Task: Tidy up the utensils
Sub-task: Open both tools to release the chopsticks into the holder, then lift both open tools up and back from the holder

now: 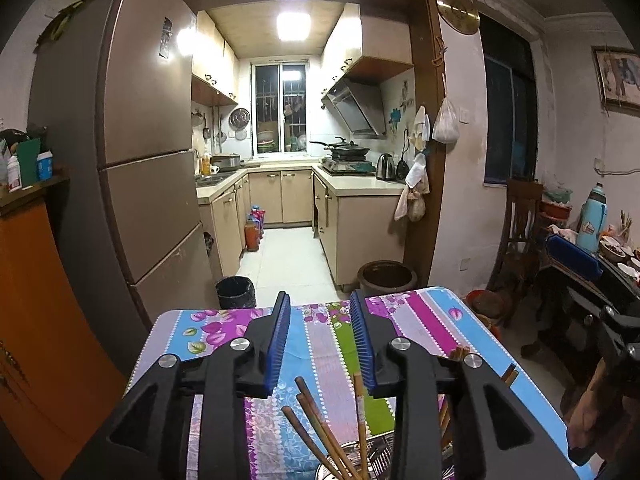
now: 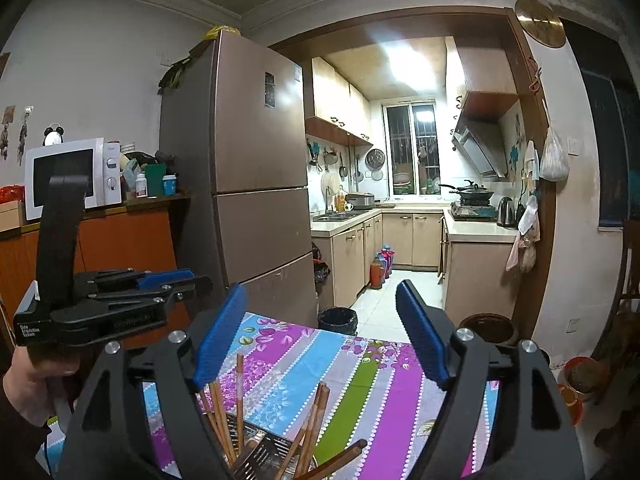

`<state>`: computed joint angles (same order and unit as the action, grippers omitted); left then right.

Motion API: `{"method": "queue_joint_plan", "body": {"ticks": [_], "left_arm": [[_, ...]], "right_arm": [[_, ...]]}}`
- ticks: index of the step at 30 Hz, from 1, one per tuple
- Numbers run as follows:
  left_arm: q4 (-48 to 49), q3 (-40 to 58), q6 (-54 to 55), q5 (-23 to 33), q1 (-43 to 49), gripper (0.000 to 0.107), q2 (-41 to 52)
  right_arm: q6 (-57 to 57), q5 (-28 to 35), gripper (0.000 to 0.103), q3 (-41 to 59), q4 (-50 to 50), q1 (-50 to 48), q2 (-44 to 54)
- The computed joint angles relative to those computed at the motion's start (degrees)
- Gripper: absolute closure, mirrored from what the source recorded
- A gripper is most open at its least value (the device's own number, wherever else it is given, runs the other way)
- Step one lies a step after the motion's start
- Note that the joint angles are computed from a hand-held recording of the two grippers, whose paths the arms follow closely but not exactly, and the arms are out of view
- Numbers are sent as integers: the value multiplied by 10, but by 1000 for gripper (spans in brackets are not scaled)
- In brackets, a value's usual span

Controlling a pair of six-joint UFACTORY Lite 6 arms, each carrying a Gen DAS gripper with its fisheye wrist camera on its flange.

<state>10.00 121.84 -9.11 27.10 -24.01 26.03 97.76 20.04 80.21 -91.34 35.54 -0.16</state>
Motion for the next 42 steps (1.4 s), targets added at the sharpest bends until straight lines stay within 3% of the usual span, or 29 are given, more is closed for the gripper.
{"method": "queue_joint_plan", "body": {"ticks": [3,8,12,16,22,27,34,38,42], "left_arm": [[54,-76,-48,-33,-8,66,-56],[342,-295,-328,-116,-36,49,-212],[582,-439,-547,-109,-73,35,-338],[774,-545,-744,-71,-119,34,-433],[770,-624,-757,-10,-179,28,-543],[797,-686,-777,84,-261,10,-620],[782,-733,-755,183,-367,9,-702],[800,-764,-760,302,-487,9,-740],[834,-807,-785,457,-631,9,-775]], "right_arm": [[20,17,22,-20,-18,13,-17],[53,78,9,-73,-50,62,-60],[60,162,6,-116,-57,136,-91],[41,230,6,-132,-37,201,-105],[32,338,6,-150,-13,295,-125],[39,431,6,-169,0,378,-134],[74,539,6,-198,17,482,-131],[94,593,6,-211,27,529,-131],[118,649,6,-223,48,582,-122]]}}
